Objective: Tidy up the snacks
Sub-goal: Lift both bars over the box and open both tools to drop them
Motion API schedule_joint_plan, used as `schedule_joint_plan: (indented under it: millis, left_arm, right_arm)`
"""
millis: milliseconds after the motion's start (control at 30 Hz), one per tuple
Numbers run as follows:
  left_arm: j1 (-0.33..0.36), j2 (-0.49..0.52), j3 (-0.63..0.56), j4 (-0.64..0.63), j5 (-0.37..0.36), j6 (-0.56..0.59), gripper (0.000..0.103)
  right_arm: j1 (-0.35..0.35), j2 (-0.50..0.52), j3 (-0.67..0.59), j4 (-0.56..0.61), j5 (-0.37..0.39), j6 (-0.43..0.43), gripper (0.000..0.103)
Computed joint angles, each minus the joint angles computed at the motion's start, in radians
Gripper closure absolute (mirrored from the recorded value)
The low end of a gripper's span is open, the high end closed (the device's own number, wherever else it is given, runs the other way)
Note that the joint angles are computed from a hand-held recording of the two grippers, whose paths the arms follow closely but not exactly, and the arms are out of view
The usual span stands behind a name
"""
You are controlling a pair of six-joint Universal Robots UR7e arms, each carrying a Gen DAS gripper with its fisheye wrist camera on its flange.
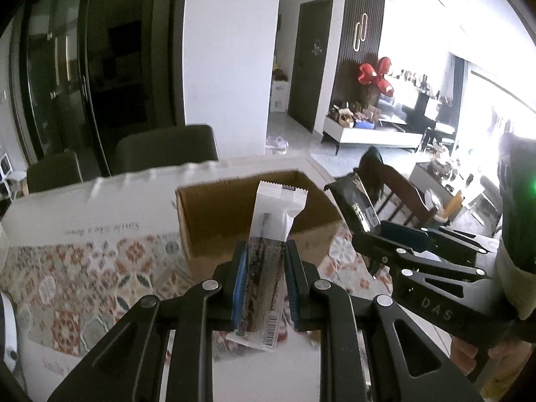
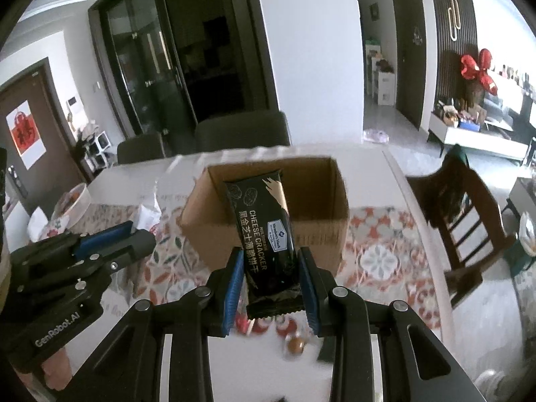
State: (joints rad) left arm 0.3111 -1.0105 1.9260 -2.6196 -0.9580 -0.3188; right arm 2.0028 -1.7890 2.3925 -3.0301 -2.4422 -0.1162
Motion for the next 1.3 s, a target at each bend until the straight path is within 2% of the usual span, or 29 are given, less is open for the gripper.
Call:
schedule_joint_plan:
  millis: [267, 533, 733, 967, 1000, 1067, 1133, 1167, 1233, 1267, 1300]
  left_arm:
    - [0.046, 0.080, -0.101, -0.009, 0.009, 0.069, 0.081]
    - [0.111, 0.174, -0.216, 0.026, -0.021, 0.092, 0.081]
    - [0.151, 0.233, -0.284, 0.068, -0.030, 0.097, 0.081]
    - [0.192, 0.288, -0.333, 0.101, -0.031, 0.099, 0.080]
    - [0.196, 0.296, -0.342, 0.108, -0.031, 0.100, 0.079]
    - [0.203, 0.306, -0.352, 0.116, -0.031, 0.104, 0.071]
    - [0.203, 0.312, -0.356, 0.123, -0.008, 0.098, 0.054]
    - [0.204, 0.312, -0.353, 0.119, -0.002, 0.101, 0.052]
    - [0.201, 0.309, -0.348, 0.114, 0.017, 0.107, 0.051]
    - [0.199, 0.306, -0.345, 0.114, 0.023, 0.107, 0.050]
    - [0.197, 0.300, -0.341, 0.111, 0.027, 0.102, 0.047]
  right_arm:
    - [-0.067, 0.043, -0.077, -0.013, 0.062, -0.085, 0.070]
    - [-0.139, 0.098, -0.151, -0.010, 0.117, -0.140, 0.070]
    - [-0.203, 0.140, -0.208, 0.044, 0.160, -0.152, 0.070]
    - [-0.272, 0.186, -0.245, 0.075, 0.176, -0.173, 0.070]
    - [-0.281, 0.193, -0.248, 0.072, 0.181, -0.173, 0.070]
    - [-0.296, 0.205, -0.255, 0.068, 0.187, -0.182, 0.070]
    - [-0.305, 0.213, -0.259, 0.065, 0.191, -0.185, 0.069]
    - [-0.309, 0.214, -0.260, 0.070, 0.193, -0.182, 0.068]
    - [-0.314, 0.215, -0.262, 0.082, 0.192, -0.170, 0.061]
    - [-0.315, 0.214, -0.259, 0.079, 0.189, -0.164, 0.047]
    - [-0.315, 0.213, -0.251, 0.056, 0.183, -0.163, 0.041]
